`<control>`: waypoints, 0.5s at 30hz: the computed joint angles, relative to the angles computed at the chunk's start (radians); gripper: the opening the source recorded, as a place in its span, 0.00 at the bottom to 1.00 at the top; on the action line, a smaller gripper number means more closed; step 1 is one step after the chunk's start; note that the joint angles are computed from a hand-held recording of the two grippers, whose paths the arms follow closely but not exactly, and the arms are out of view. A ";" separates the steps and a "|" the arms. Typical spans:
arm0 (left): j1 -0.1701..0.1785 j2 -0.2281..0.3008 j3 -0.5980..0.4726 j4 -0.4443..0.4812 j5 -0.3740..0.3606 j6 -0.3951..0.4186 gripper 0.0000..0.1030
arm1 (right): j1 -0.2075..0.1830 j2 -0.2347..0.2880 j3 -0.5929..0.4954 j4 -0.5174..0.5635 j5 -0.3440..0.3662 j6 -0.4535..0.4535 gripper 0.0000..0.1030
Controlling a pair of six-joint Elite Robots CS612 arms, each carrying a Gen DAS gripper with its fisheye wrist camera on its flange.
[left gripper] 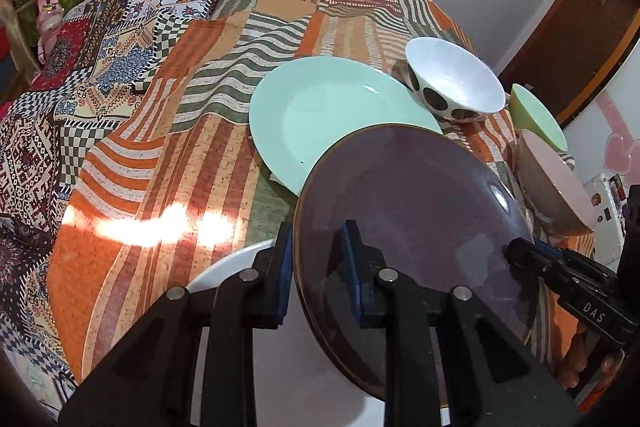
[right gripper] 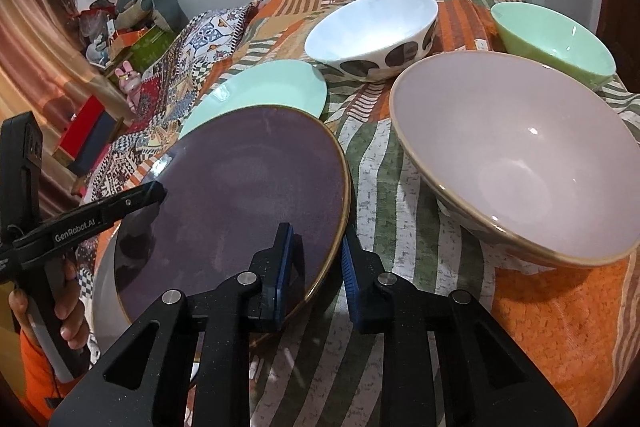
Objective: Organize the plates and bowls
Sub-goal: 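Lift the dark purple plate off the white plate with both grippers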
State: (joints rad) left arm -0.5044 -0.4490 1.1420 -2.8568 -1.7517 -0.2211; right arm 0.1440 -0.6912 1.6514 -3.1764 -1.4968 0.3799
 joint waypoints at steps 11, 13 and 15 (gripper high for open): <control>-0.015 -0.061 0.095 -0.112 0.041 0.020 0.22 | 0.009 -0.028 0.036 -0.072 -0.029 -0.009 0.21; -0.017 -0.074 0.112 -0.125 0.039 0.019 0.22 | 0.010 -0.035 0.045 -0.086 -0.035 -0.010 0.21; -0.020 -0.088 0.133 -0.147 0.039 0.017 0.22 | 0.010 -0.044 0.058 -0.108 -0.041 -0.010 0.21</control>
State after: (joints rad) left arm -0.5243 -0.5368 1.2746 -3.0042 -1.7124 -0.2044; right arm 0.1544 -0.7352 1.7096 -3.2844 -1.5376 0.3700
